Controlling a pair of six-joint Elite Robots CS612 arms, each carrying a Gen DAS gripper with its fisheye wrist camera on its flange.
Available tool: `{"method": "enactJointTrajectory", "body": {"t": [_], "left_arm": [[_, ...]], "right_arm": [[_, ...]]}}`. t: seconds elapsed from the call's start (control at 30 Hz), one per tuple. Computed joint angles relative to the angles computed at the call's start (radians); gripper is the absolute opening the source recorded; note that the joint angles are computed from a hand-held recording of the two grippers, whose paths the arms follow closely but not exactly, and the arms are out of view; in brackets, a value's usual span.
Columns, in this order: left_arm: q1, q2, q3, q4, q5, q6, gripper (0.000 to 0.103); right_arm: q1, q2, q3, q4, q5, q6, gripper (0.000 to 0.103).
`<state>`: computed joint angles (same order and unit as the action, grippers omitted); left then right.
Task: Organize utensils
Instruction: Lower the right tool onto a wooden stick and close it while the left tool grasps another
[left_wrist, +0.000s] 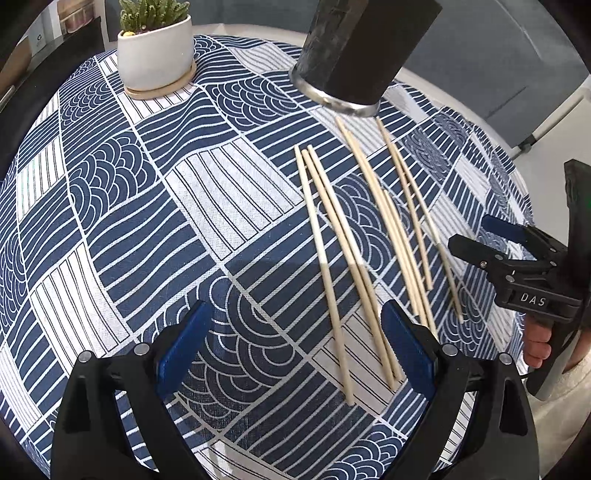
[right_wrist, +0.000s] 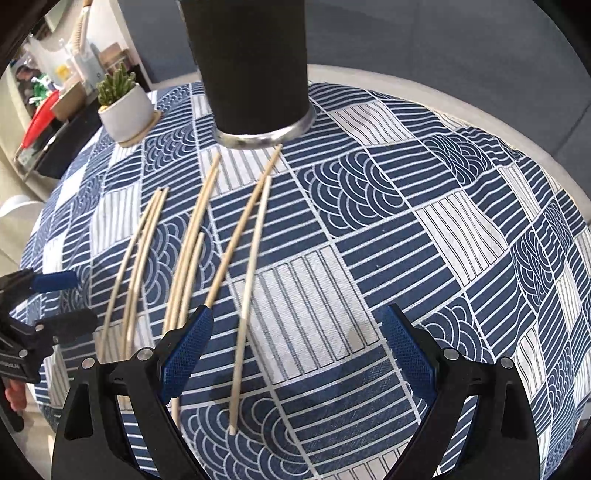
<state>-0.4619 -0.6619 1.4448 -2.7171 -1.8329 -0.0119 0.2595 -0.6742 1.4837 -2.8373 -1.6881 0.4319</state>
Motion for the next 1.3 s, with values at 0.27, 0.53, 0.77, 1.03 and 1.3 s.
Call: {"method": "enactJointTrajectory", "body": {"t": [0.27, 0.53, 0.77, 1.03, 1.3], "left_arm": [[-0.017, 0.019, -0.042, 0.032, 0.077, 0.04, 0.092], [-0.039, 0.039, -0.083, 0.071, 0.211, 0.1, 0.097], [-0.037, 0.064, -0.143, 0.121, 0.246, 0.068, 0.098], [-0.035, 0.082, -0.205, 0.213, 0.247, 0.077, 0.09], [-0.006, 0.089, -0.256, 0.278, 0.247, 0.025, 0.035]], "right_arm": [[-0.005, 0.021, -0.036, 0.072, -0.005, -0.003, 0.088], [-0.016, 0.041, -0.077, 0.115, -0.006, -0.009, 0.096], [-0.027, 0.047, -0.104, 0.171, 0.018, -0.015, 0.096], [-0.03, 0.059, -0.156, 0.253, 0.02, 0.006, 0.079], [-0.044, 0.044, -0.157, 0.289, 0.028, 0.024, 0.017]]}}
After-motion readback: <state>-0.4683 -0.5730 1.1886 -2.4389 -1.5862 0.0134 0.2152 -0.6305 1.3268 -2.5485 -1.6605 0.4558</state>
